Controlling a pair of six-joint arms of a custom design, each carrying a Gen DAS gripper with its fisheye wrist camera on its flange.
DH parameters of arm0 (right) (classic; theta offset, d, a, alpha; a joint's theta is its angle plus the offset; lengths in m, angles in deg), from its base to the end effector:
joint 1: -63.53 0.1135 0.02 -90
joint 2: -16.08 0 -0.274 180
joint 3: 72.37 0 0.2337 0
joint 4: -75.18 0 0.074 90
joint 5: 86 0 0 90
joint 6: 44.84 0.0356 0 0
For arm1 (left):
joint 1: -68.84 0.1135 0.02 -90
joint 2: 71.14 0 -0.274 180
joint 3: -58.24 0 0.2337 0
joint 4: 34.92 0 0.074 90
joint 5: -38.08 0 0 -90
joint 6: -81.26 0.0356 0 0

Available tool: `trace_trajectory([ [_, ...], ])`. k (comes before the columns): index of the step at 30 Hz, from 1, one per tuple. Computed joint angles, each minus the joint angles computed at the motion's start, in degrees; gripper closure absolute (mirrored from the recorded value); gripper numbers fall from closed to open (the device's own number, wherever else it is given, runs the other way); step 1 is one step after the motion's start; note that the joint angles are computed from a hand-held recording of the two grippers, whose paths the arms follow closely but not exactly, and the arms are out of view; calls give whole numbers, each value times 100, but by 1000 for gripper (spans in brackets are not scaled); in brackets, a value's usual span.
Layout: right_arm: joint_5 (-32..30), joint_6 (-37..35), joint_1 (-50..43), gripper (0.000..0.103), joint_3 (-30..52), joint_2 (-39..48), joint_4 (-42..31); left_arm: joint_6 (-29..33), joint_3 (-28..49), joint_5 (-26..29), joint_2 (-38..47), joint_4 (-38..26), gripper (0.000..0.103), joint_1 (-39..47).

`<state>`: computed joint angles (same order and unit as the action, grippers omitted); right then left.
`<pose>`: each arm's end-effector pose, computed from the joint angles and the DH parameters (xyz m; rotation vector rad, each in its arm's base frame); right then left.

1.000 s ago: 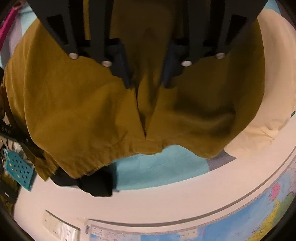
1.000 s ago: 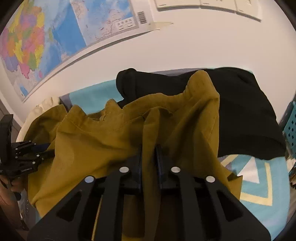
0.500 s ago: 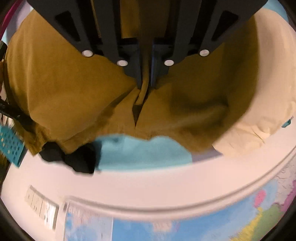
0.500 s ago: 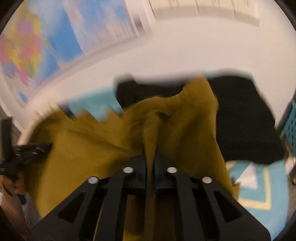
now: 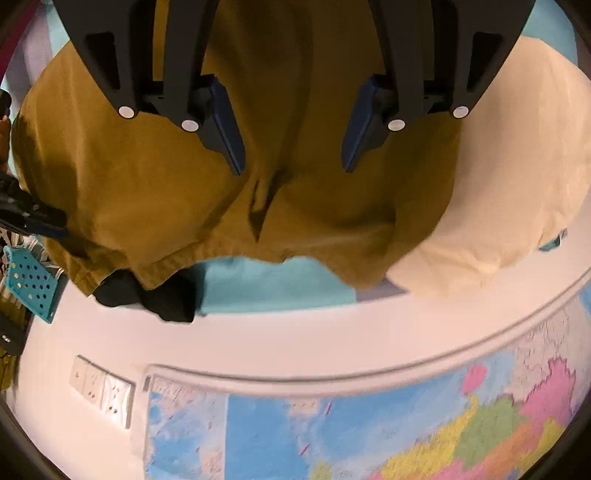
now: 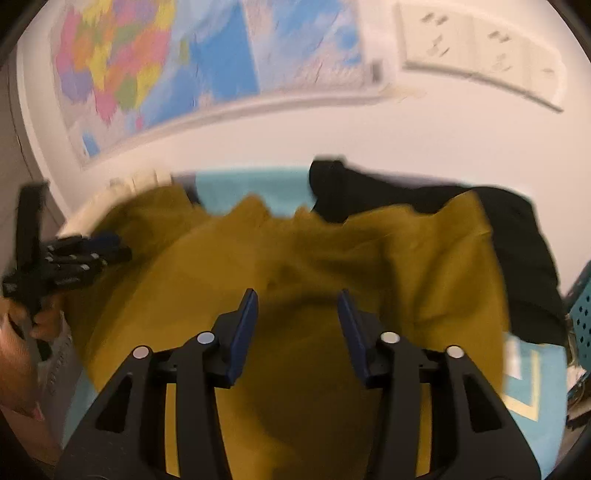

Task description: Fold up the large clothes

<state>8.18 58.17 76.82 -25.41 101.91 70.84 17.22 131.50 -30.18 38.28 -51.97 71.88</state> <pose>0.2554 0.0577 0.1651 0.0310 2.3268 0.1463 0.3641 0.0061 0.1483 0.6322 2.3409 -0.2484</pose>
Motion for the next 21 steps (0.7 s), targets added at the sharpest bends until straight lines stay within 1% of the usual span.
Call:
trace_trajectory([
  [1, -27, 25, -16, 60, 172, 359, 36, -28, 49, -72, 104, 12, 51, -12],
  [2, -195, 9, -135, 58, 465, 825, -83, 2, 40, -97, 153, 52, 51, -5],
  [4, -339, 107, -230, 56, 739, 1223, -183, 88, -78, -299, 201, 316, 50, -63],
  [6, -503, 154, -308, 52, 682, 1126, -112, 74, -135, -397, 208, 429, 48, -112],
  [7, -503, 190, -311, 46, 572, 973, -50, 98, -163, -379, 191, 450, 47, -92],
  [8, -427, 249, -311, 43, 403, 717, -10, 113, -194, -323, 145, 440, 43, -62],
  [9, -463, 255, -345, 42, 209, 437, 61, 122, -239, -205, 81, 437, 41, -3],
  [10, -552, 260, -373, 41, 33, 156, 125, 138, -396, 18, -93, 500, 40, 134],
  [12, -704, 269, -487, 35, -541, -790, 155, 238, -708, 416, -430, 652, 33, 448],
  [13, -712, 261, -519, 32, -796, -1295, 81, 271, -829, 615, -569, 689, 32, 627],
  [15, -951, 212, -823, 27, -1338, -2561, -386, 378, -993, 990, -782, 673, 29, 1019],
  [16, -983, 207, -925, 24, -1522, -3024, -620, 414, -1119, 1140, -913, 713, 29, 1274],
  [17, -1011, 223, -999, 19, -1654, -3334, -802, 464, -1199, 1286, -984, 750, 28, 1491],
  [18, -1026, 233, -1085, 17, -1765, -3622, -1042, 511, -1262, 1416, -1032, 789, 25, 1727],
  [20, -1166, 230, -1354, 16, -2104, -4284, -1589, 623, -1366, 1581, -1051, 831, 24, 2162],
  [21, -1437, 210, -1586, 16, -2304, -4444, -1687, 751, -1321, 1688, -985, 689, 22, 2330],
])
